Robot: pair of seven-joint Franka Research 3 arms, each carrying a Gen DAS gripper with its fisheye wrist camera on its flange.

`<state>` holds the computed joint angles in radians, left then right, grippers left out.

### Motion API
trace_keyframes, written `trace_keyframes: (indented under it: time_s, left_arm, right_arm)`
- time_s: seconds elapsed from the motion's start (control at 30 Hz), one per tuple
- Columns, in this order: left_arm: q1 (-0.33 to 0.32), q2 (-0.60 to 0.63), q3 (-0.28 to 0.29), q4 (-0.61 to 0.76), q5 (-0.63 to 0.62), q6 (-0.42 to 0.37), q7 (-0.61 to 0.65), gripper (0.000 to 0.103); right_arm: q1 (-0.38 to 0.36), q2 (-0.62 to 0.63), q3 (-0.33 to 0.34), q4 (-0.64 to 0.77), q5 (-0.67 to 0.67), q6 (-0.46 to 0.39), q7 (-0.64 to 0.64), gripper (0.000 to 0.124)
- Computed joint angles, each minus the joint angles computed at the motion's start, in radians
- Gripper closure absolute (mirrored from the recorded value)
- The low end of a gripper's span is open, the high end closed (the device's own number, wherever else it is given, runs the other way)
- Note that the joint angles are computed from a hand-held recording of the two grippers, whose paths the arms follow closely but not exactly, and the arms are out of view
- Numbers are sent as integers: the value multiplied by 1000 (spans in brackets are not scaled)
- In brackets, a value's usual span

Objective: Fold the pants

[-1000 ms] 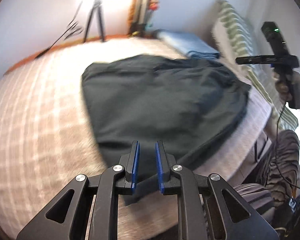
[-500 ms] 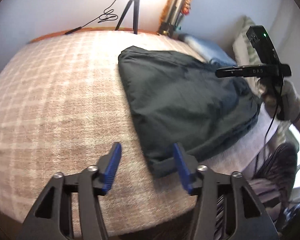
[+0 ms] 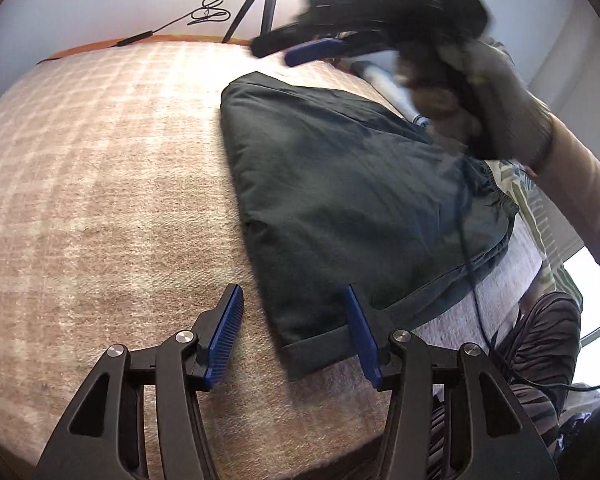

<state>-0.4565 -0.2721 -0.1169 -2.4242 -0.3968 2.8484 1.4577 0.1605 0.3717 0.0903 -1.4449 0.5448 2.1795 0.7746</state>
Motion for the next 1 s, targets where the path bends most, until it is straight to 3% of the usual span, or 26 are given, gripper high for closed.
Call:
trace_keyframes:
  time_s: [0.07, 0.2, 0.3, 0.37, 0.4, 0.43, 0.47, 0.7, 0.73, 0.8, 0.83, 0.87, 0.93, 1.0]
  left_arm:
    - [-2, 2, 2, 2, -2, -1, 8, 53]
    - [-9, 5, 9, 2, -23, 4, 32, 53]
    - [-16, 1, 15, -1, -46, 5, 51, 53]
    - [-12, 1, 12, -2, -50, 8, 46, 56]
    - [-13, 1, 13, 0, -55, 5, 46, 64]
    - [-30, 4, 30, 4, -90, -9, 71, 86]
    - [-42, 3, 41, 5, -124, -16, 95, 93]
    - [-16, -21, 11, -10, -122, -23, 76, 94]
    - [-9, -25, 7, -9, -112, -29, 60, 92]
    - [-7, -34, 11, -10, -115, -25, 39, 77]
    - [5, -36, 4, -10, -102, -20, 8, 52]
    - [12, -36, 2, -9, -93, -13, -14, 34]
    - [-27, -29, 41, -10, -164, 32, -5, 33]
    - [-70, -7, 83, 14, -252, 30, 48, 33]
  right_arm:
    - [19, 63, 1, 82, -36, -33, 27, 74]
    - [68, 128, -11, 148, -148, -37, 65, 75]
    - [78, 135, -8, 149, -186, -38, 60, 96]
    - [92, 109, -12, 96, -217, 25, 47, 124]
    - [95, 101, -13, 84, -227, 35, 47, 124]
    - [95, 87, -13, 63, -229, 56, 46, 124]
    - [96, 80, -12, 53, -231, 77, 46, 124]
    - [115, 114, -17, 70, -261, 133, 109, 124]
    - [109, 107, -10, 56, -248, 146, 107, 121]
    - [83, 84, 7, 41, -191, 136, 116, 103]
    - [56, 61, 21, 24, -130, 120, 115, 81]
    - [34, 29, 31, -13, -75, 134, 101, 76]
    - [-4, -55, 40, -101, 25, 142, 51, 72]
    - [-23, -127, 25, -177, 89, 131, 26, 58]
